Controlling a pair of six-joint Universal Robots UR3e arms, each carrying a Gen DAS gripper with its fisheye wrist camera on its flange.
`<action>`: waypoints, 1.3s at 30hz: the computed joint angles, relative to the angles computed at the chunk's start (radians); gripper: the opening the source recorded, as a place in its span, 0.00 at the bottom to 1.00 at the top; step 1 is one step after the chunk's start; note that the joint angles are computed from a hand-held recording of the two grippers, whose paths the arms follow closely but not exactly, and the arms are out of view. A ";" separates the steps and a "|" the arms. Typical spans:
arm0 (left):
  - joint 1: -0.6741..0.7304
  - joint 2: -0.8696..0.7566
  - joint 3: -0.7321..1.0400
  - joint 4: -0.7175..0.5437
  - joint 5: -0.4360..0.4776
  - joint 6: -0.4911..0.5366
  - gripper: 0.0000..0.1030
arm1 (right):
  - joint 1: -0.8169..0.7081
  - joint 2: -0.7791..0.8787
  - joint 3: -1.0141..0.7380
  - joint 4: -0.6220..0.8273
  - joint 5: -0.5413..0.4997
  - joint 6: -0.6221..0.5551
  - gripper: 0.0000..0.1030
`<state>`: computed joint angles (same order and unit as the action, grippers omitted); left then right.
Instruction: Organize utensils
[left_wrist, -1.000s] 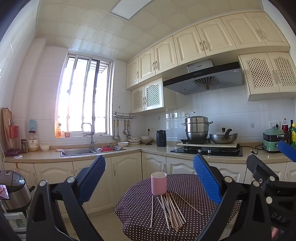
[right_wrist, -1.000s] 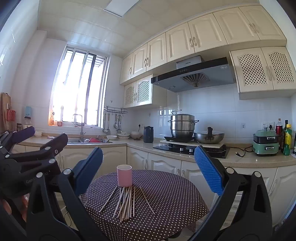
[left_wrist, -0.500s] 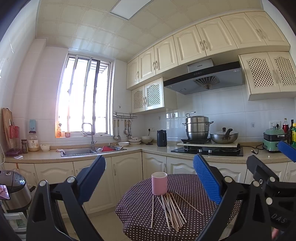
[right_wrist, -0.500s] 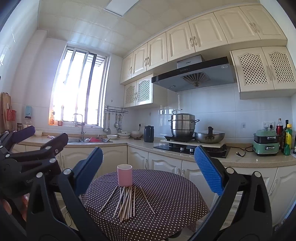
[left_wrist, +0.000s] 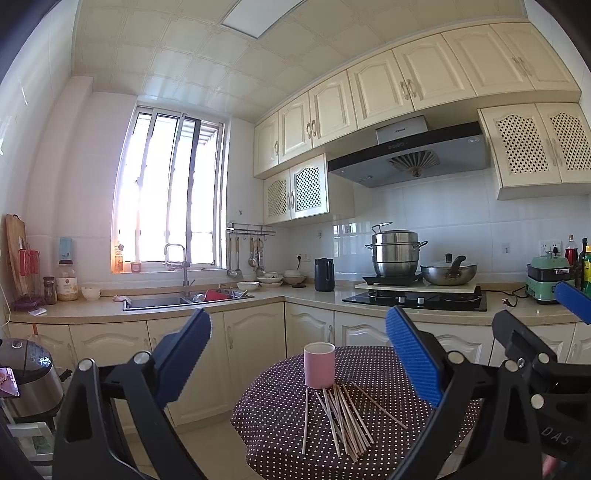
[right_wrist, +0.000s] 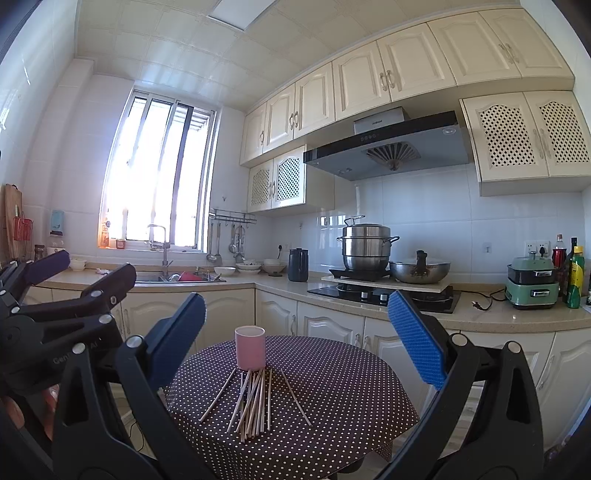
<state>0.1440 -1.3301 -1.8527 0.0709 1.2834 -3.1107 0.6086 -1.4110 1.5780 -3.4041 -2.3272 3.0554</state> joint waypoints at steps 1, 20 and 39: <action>0.001 0.000 0.000 0.000 -0.001 -0.001 0.91 | 0.002 0.004 -0.004 0.000 -0.002 -0.001 0.94; -0.019 -0.010 -0.010 0.040 0.030 0.016 0.91 | 0.040 0.074 -0.063 -0.092 -0.050 -0.055 0.94; -0.102 -0.389 0.215 -0.022 0.151 0.045 0.91 | -0.175 0.179 -0.083 0.110 0.149 0.153 0.94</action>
<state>0.0417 -1.7191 -1.6378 0.0490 1.4345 -3.0660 0.4338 -1.2320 1.4945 -3.2941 -2.1784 3.2080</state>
